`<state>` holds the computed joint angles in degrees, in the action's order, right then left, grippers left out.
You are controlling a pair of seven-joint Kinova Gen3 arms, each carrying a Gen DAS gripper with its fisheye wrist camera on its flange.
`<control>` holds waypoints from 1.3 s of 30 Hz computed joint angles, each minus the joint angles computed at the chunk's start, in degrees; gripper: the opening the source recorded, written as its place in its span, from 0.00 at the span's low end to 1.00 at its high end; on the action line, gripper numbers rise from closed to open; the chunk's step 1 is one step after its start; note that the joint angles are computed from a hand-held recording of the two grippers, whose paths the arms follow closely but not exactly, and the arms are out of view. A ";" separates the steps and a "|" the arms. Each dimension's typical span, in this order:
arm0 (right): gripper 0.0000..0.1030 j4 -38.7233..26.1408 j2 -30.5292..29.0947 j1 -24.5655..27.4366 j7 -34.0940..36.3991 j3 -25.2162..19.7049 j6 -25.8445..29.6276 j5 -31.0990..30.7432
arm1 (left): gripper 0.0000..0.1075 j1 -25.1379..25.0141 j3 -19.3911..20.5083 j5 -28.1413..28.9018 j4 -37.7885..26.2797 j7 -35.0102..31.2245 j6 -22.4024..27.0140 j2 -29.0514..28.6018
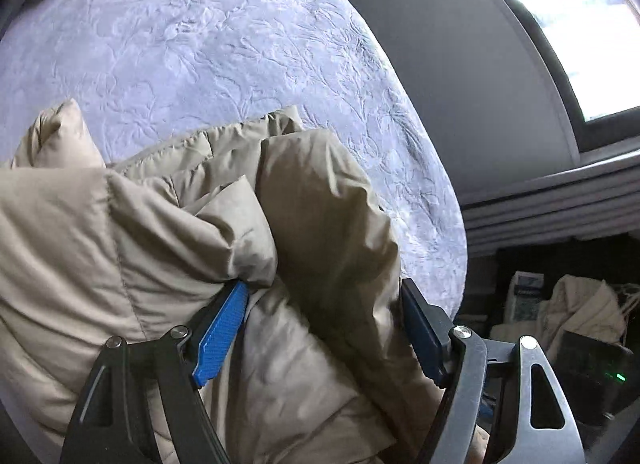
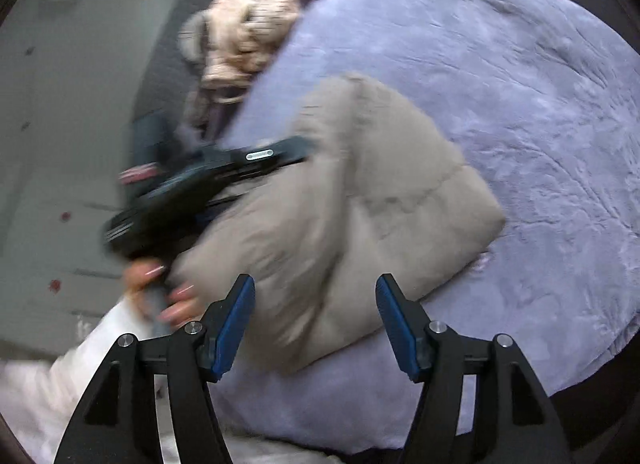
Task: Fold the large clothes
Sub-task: 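Grasp the jacket edge with the left tool while the right tool pinches the jacket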
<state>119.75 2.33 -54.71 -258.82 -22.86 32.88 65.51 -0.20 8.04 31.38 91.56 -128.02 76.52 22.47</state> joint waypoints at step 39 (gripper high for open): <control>0.18 2.98 1.96 -17.87 44.34 30.18 0.80 -42.85 | 0.74 8.15 0.81 -12.67 11.12 10.00 -36.08 -4.35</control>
